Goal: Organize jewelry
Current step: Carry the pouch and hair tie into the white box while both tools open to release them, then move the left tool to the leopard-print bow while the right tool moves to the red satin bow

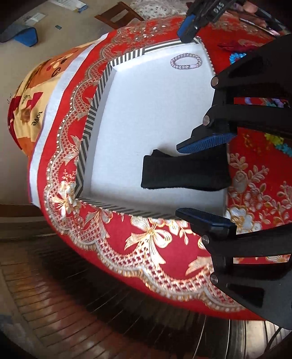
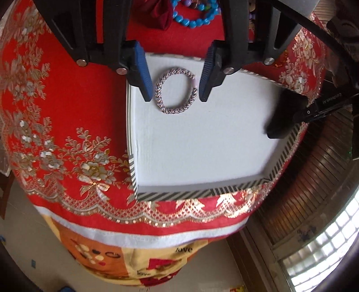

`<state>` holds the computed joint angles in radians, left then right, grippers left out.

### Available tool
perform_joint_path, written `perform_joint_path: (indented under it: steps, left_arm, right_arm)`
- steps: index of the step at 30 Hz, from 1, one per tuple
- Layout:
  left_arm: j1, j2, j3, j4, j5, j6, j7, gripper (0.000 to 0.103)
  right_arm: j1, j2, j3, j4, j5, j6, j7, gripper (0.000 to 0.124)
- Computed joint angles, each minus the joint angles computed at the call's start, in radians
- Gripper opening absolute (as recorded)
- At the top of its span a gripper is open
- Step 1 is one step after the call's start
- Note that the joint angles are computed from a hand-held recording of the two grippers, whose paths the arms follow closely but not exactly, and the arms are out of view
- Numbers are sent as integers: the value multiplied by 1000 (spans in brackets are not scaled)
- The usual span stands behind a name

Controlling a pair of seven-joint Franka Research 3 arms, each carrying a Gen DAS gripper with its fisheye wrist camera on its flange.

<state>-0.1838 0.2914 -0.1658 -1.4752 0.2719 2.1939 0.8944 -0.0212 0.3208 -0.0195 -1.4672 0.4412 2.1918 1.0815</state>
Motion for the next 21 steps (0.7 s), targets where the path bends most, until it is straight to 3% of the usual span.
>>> perform_joint_path:
  steps: [12,17,21]
  left_arm:
    - [-14,-152,-17,-171,48,63,-22,50]
    - [-17,-211,-29,-237,43,85,-13,50]
    - [-20,-253,-38,-286,26,100,0,50]
  right_arm:
    - [6,-185,-19,-210,34,65,-33,43]
    - [10,-257,-31,-301,44,85,-39,53]
    - [15,-313,-40,-367,42,102,-44,53]
